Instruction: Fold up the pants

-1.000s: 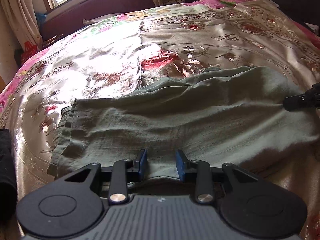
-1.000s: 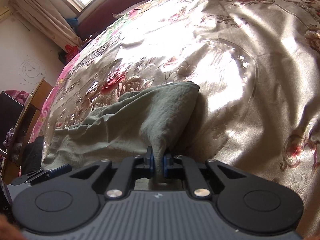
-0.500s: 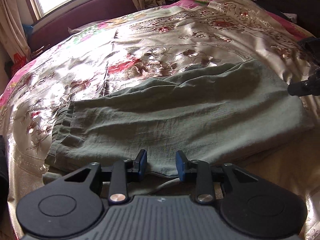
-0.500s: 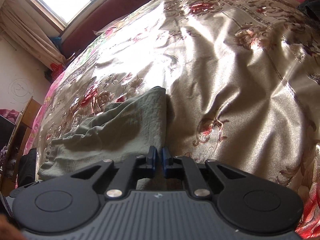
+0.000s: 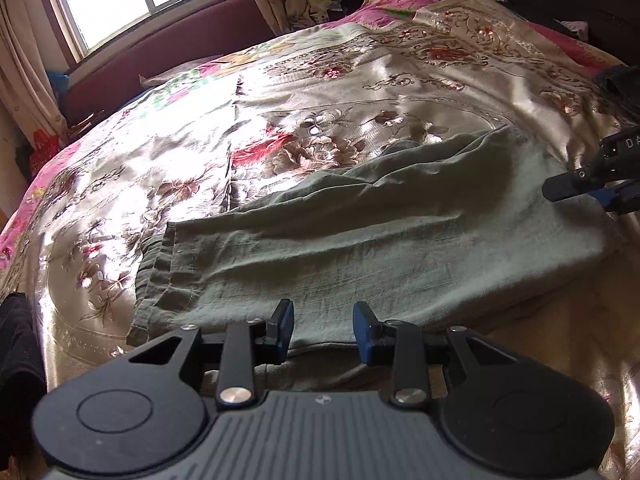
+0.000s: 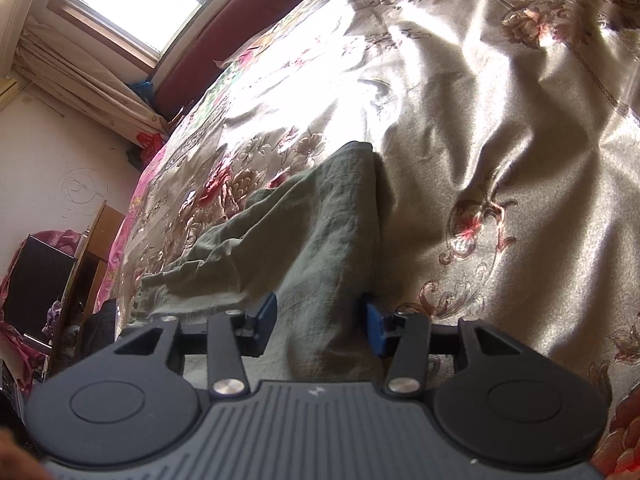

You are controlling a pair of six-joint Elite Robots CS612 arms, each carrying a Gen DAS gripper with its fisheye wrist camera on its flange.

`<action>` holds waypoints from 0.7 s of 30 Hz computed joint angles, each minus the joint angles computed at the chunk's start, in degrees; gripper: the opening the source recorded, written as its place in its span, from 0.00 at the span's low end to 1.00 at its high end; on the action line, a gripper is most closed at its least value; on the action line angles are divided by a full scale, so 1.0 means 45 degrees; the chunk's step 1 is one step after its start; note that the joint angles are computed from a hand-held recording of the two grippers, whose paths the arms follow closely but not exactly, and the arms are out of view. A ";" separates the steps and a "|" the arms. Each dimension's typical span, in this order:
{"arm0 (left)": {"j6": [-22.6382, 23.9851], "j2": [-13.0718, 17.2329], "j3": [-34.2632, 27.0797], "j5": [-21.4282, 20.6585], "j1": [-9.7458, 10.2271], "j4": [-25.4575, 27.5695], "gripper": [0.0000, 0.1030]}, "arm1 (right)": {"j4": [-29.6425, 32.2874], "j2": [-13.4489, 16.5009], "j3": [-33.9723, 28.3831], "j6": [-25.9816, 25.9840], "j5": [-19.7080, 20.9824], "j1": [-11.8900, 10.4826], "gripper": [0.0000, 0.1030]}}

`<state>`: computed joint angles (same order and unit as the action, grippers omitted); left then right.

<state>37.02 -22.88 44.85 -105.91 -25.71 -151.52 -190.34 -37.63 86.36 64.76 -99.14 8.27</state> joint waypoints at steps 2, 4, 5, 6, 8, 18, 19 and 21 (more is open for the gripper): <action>0.0017 0.0040 -0.0092 -0.0120 0.0004 0.0034 0.46 | -0.0348 0.0079 -0.0089 -0.0149 0.0193 0.0019 0.47; 0.0038 0.0082 -0.0159 -0.0228 0.0014 -0.0056 0.46 | -0.0471 -0.0007 0.0012 -0.0409 -0.0213 0.0125 0.47; 0.0032 0.0113 -0.0202 -0.0237 0.0021 -0.0134 0.46 | -0.0506 -0.0052 0.0118 -0.0375 -0.0555 0.0184 0.47; 0.0024 0.0151 -0.0268 -0.0229 0.0026 -0.0168 0.46 | -0.0416 -0.0096 0.0220 -0.0232 -0.0849 0.0223 0.47; -0.0036 0.0256 -0.0480 -0.0150 0.0042 -0.0114 0.46 | -0.0296 -0.0122 0.0376 0.0053 -0.0767 0.0193 0.47; -0.0428 0.0576 -0.1048 0.0025 0.0071 0.0160 0.47 | 0.0474 0.0220 -0.0527 -0.0186 -0.0348 0.0170 0.10; -0.0433 0.0600 -0.1074 0.0005 0.0077 0.0211 0.47 | 0.0312 0.0191 -0.0435 0.0123 -0.0079 0.0121 0.10; -0.0471 0.0665 -0.1167 -0.0048 0.0095 0.0401 0.47 | 0.0159 0.0087 -0.0254 0.0404 -0.0171 0.0157 0.09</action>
<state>34.89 -19.89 39.60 -106.12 -25.29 -149.71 -189.62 -37.23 85.21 66.57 -99.91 8.98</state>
